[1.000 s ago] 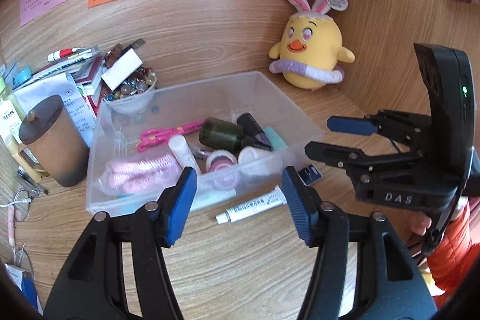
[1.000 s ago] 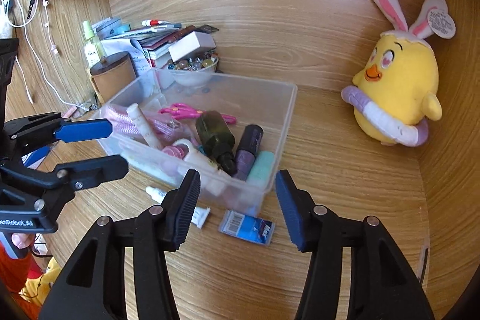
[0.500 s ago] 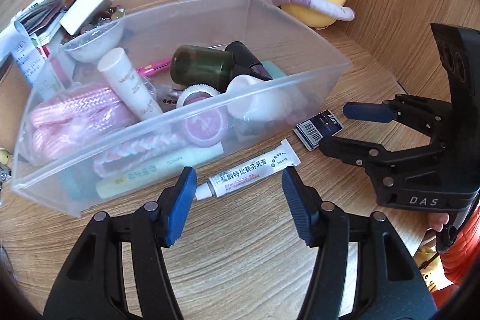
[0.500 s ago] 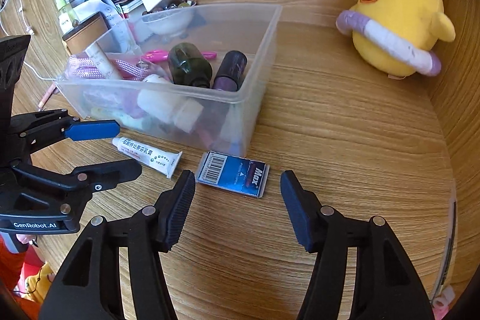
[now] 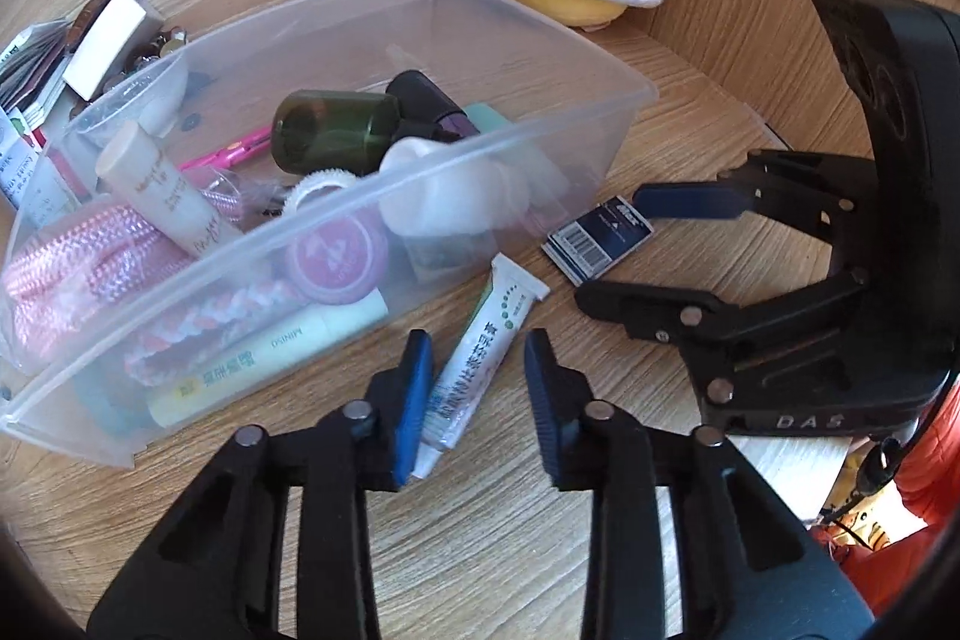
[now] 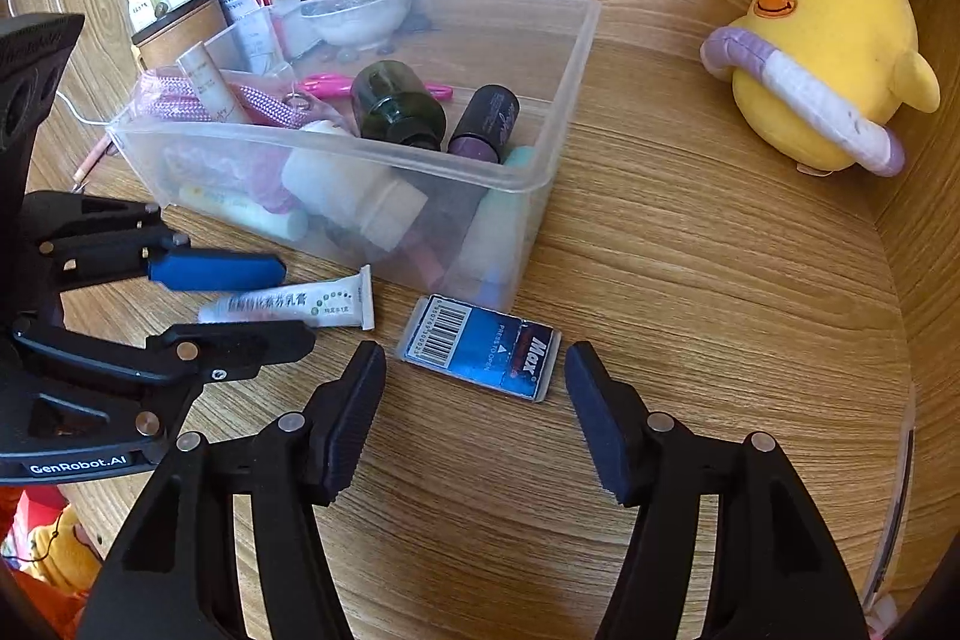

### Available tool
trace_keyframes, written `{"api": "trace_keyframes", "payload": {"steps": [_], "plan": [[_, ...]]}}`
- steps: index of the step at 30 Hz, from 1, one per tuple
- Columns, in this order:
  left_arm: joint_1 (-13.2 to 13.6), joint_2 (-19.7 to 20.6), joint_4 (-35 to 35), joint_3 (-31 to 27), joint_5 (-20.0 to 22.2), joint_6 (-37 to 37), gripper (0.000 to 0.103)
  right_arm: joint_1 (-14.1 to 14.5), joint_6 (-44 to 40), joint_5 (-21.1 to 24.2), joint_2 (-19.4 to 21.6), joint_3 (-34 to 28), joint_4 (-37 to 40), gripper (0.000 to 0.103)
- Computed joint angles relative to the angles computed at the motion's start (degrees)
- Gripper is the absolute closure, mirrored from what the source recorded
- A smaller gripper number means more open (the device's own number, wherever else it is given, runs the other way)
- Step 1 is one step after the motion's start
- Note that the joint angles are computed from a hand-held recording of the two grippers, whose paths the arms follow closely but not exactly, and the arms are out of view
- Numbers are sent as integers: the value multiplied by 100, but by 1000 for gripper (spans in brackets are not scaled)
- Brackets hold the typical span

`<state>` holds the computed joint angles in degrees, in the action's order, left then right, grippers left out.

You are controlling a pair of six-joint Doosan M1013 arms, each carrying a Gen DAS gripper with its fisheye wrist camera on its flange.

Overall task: Organize objects
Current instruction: 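Grasp the white toothpaste tube with the left gripper while the right gripper grasps the blue Max card box, then lower the toothpaste tube and blue card box into the clear box and release both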

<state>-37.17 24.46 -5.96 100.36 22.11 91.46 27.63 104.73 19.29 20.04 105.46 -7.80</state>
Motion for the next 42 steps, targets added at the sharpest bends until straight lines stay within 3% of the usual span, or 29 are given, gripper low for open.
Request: {"api": "trace_keyframes", "payload": {"steps": [6, 9, 19, 24, 32, 42], "plan": [[-52, -83, 459, 154, -108, -399, 88, 19, 367, -69, -1, 12, -396, 55], [-84, -151, 742, 274, -185, -673, 88, 55, 651, -121, -22, 56, -732, 57], [-163, -390, 2106, 652, -588, -2225, 88, 135, 401, -428, -151, 224, -354, 58], [-158, -563, 2211, 821, -892, -2492, 88, 221, 488, -572, -241, 295, -412, 58], [-189, -768, 3715, 884, -1082, -4123, 88, 285, 1213, -943, -442, 427, -1051, 58], [-112, -822, 4579, 701, -1094, -5172, 88, 244, 2345, -1351, -582, 399, -2065, 58]]}}
